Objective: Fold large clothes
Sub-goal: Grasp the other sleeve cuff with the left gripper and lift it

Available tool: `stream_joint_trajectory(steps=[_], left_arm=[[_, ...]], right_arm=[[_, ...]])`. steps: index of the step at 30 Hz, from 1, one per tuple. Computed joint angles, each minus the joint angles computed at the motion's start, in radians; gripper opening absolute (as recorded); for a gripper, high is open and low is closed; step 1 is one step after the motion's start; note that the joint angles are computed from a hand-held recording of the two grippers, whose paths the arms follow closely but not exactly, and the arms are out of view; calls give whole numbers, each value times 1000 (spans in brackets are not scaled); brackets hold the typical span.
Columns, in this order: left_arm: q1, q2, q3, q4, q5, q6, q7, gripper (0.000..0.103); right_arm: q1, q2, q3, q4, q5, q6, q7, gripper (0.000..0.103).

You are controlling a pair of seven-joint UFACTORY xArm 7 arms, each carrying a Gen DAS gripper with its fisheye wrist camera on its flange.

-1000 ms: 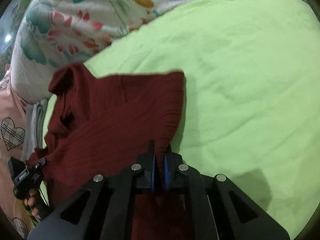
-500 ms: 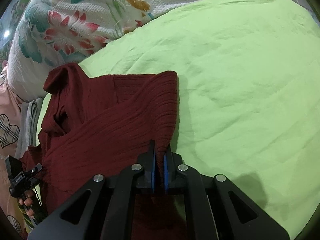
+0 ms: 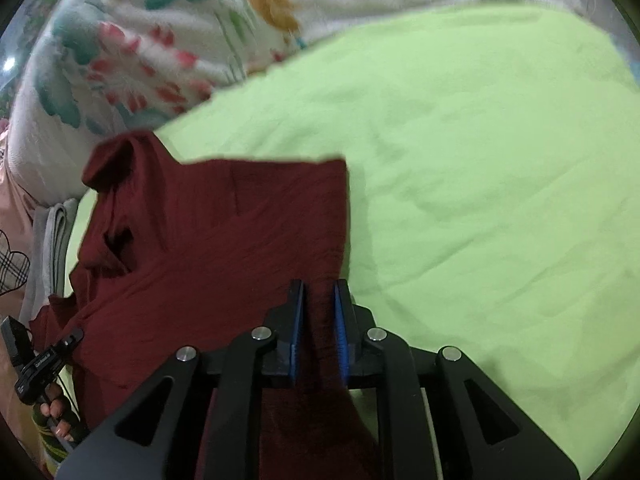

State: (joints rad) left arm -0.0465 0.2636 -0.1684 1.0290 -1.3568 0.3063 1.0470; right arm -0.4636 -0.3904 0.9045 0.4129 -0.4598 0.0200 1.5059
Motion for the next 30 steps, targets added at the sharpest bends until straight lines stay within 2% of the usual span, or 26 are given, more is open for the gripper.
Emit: stream_joint_trajectory(steps=[3,4,5,6,7,8,9,10,13,14,16,18,21,24,25,27,30], left_arm=[[-1,9,4,0,27,-2,-37,3],[-4,9,5,-2,48,-5,-61,3],[-3,2,5,-9,66,-2,-79,3],[0,-9,2,-17,73,6,-85,5],[4,-29,-1,-33,69,15,-80,8],[6,-60,0,-62,64,19,-75,10],[4,-90,4,-91,50,14,-65,16],[5,-123,11,-121,24,16,-42,27],[7,-228,64,-218,-48,24,7,48],[11,-259,89,-244,-56,23,7,50],[26,-301,135,-275,12,11,-74,60],[54,-336,187,-282,28,15,-94,60],[98,-346,240,-251,100,-42,-163,62],[153,-299,286,-180,161,-33,-247,65],[174,-270,296,-151,189,-8,-287,65],[229,-210,308,-90,214,101,-327,65],[297,-160,289,-38,109,169,-273,63]], right_arm=[[-46,-1,59,13,-13,-71,-17,20],[-40,40,50,28,-30,-66,-26,24],[-56,90,74,48,-5,-20,-67,26],[-79,109,97,52,-1,-2,-69,26],[-98,109,104,39,-20,-27,-29,26],[-83,95,84,20,-17,-57,-9,26],[-26,74,39,4,25,-50,-16,26],[32,50,-4,-4,48,-29,-23,27],[142,-28,-59,-21,74,-8,-25,40],[178,-51,-69,-21,79,-1,-26,41],[227,-69,-73,-18,86,-3,-26,41],[249,-69,-60,-9,92,-6,-21,41],[255,-53,-19,7,100,-18,-8,41],[222,-13,41,32,98,-31,4,42],[217,-5,54,33,101,-35,9,42],[192,24,89,48,103,-41,15,42],[171,49,120,69,94,-28,10,42]])
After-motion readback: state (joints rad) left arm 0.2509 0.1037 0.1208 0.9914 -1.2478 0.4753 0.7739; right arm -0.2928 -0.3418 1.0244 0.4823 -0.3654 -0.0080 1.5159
